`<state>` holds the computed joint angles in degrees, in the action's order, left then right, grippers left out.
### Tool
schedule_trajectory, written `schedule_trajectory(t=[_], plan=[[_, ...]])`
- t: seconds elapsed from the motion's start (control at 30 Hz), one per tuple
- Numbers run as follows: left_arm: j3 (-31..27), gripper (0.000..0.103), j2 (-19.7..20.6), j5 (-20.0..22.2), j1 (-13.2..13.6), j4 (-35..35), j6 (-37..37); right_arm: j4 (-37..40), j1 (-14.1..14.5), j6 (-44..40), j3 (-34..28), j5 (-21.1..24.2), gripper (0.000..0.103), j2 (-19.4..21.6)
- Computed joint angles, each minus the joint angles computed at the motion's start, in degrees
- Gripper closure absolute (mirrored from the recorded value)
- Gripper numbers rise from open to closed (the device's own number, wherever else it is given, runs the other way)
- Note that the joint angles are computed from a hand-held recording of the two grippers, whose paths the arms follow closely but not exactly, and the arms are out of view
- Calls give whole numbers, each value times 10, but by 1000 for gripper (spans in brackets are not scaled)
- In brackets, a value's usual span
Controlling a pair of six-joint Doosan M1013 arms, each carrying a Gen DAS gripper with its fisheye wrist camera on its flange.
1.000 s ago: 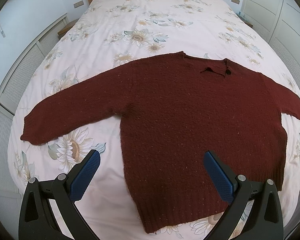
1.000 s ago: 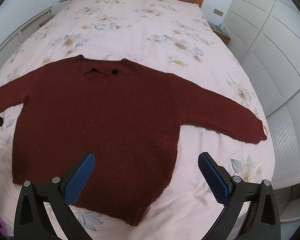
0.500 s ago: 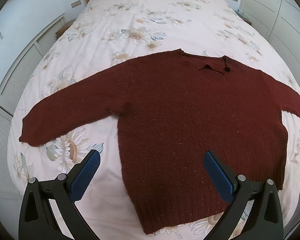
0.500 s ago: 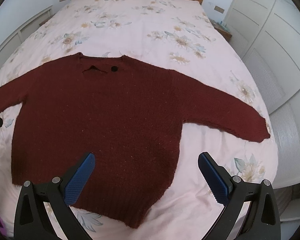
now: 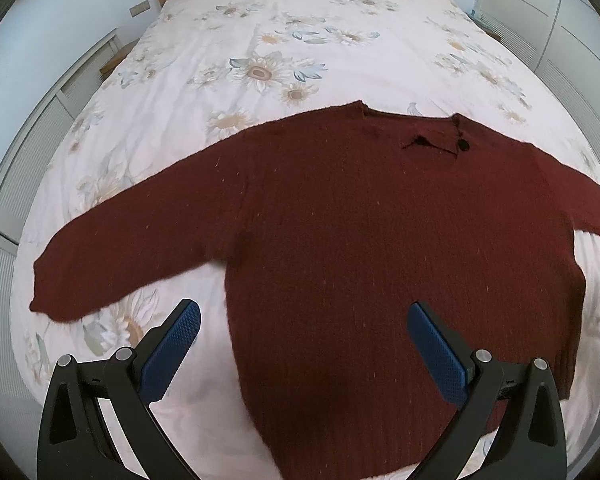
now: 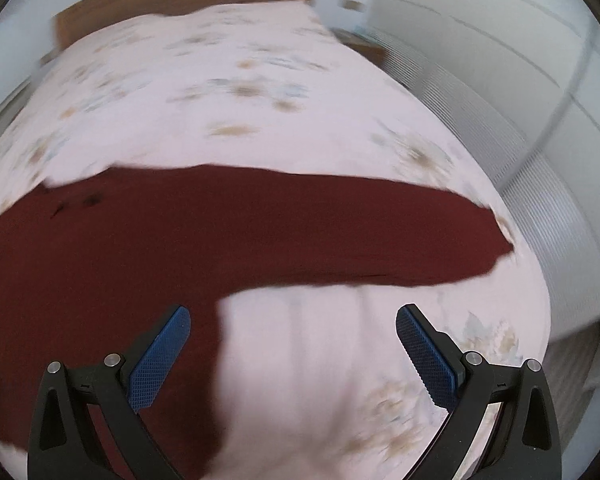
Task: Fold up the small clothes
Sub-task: 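Grasp the sweater sleeve near its cuff with the right tool and lift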
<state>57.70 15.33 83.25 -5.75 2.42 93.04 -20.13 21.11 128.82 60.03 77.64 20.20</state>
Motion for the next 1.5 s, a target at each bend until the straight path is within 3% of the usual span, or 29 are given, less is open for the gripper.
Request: schedule_trajectory(t=[0.23, 0.43, 0.67, 0.73, 0.77, 0.83, 0.9, 0.93, 1.03, 1.2, 1.5], plan=[[-32, 1, 36, 29, 6, -21, -12, 57, -87, 85, 51, -6, 0, -1], [-39, 1, 56, 46, 7, -6, -10, 71, -125, 128, 69, 5, 0, 11], [-46, 1, 70, 51, 9, 6, -14, 95, -148, 163, 81, -22, 0, 19], [-44, 1, 71, 48, 10, 6, -16, 90, -149, 154, 75, -18, 3, 24], [-42, 1, 70, 47, 11, 5, -16, 90, -148, 147, 70, -14, 12, 26], [-37, 1, 69, 44, 12, 6, -18, 90, -147, 138, 61, -8, 36, 29], [-34, 1, 69, 46, 13, 4, -19, 85, -145, 124, 49, 2, 83, 32], [-31, 1, 67, 46, 12, 4, -20, 80, -143, 114, 43, 5, 87, 33], [-26, 1, 64, 42, 10, 8, -15, 55, -128, 88, 28, 3, 89, 30], [-15, 1, 55, 24, 9, 6, -3, 42, -103, 55, 15, -52, 90, 12], [-19, 1, 50, 18, 16, -11, -5, 60, -42, -45, -126, -83, 90, 58]])
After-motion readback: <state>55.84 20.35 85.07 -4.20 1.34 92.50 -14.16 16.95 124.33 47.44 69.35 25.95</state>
